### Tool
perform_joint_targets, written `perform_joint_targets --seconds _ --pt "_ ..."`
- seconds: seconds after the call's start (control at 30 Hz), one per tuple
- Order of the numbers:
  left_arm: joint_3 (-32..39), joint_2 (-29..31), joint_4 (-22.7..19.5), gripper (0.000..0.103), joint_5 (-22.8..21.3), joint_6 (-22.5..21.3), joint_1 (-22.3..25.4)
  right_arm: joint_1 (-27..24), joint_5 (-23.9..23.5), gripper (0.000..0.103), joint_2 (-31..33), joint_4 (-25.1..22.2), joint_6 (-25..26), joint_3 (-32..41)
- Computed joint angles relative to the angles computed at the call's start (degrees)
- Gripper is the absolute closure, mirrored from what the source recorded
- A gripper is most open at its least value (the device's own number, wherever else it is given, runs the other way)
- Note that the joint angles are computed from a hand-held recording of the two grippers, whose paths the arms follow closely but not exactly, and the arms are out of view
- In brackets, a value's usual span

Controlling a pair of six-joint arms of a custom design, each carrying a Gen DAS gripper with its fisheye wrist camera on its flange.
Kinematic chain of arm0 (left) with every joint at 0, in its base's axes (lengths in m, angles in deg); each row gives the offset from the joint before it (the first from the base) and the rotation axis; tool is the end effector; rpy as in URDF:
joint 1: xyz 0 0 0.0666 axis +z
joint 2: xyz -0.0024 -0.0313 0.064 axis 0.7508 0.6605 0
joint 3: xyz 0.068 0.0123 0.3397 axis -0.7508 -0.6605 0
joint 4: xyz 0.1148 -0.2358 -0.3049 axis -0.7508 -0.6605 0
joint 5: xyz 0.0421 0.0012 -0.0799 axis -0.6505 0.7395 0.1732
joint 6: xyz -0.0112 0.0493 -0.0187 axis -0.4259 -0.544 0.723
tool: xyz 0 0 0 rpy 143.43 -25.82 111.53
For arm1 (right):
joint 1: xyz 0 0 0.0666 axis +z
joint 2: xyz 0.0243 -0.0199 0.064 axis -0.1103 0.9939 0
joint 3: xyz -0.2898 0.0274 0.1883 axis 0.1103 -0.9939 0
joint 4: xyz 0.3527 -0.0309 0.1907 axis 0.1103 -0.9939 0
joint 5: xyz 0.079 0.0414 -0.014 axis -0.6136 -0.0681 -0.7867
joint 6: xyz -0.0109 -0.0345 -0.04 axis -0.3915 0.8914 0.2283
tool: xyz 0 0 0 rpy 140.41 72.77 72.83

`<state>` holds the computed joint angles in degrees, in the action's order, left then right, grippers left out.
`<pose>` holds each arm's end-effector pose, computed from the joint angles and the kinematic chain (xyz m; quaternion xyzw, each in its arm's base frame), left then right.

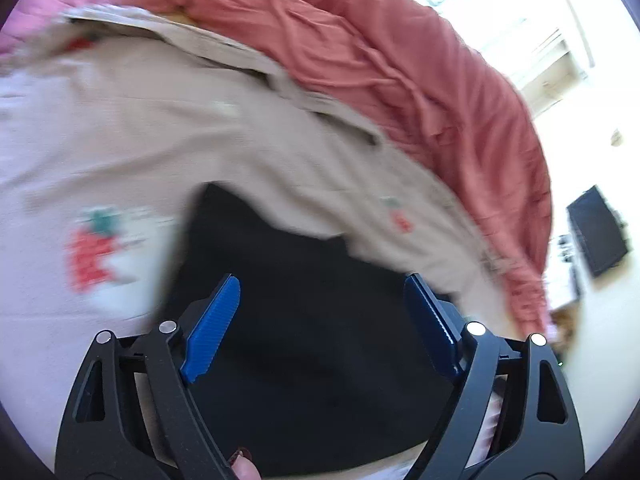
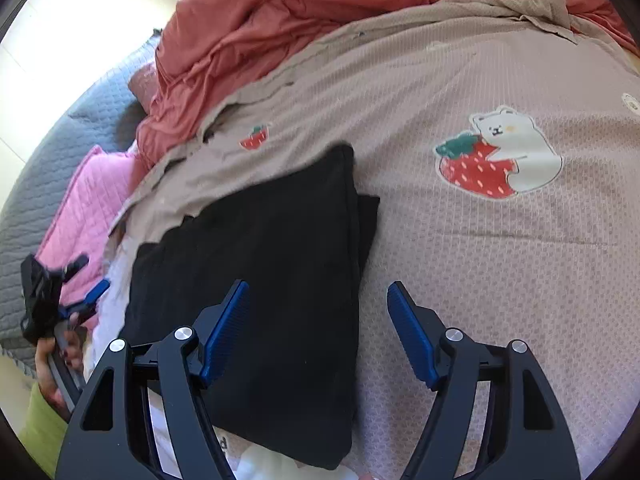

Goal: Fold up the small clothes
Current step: 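Open both tools and release the folded hem onto the shirt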

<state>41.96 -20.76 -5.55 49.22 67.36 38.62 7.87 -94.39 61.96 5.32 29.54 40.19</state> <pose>0.3950 -0.0744 0.4714 -0.2364 0.8842 -0.2240 0.3350 0.4893 0.1395 0.4325 -0.0400 0.9297 0.2883 0.2258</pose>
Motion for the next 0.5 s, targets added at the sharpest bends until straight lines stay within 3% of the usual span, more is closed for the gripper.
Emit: perform_joint_targets --seconds 0.13,0.3,0.5 --pt "-6.5 -6.4 -4.3 0.025 -2.3 -1.0 0.9 0.2 -0.6 0.034 -0.3 -0.9 0.4 -0.3" --pt "-11.6 -10.6 -4.8 0.025 -0.9 -1.5 1.1 0.6 -0.7 0.039 -1.4 -2.6 2.6 -1.2" --pt "-11.1 -9.0 -5.3 0.025 -0.5 -2.5 -0.8 1.1 -1.6 0.054 -0.8 -4.2 4.4 -0.9"
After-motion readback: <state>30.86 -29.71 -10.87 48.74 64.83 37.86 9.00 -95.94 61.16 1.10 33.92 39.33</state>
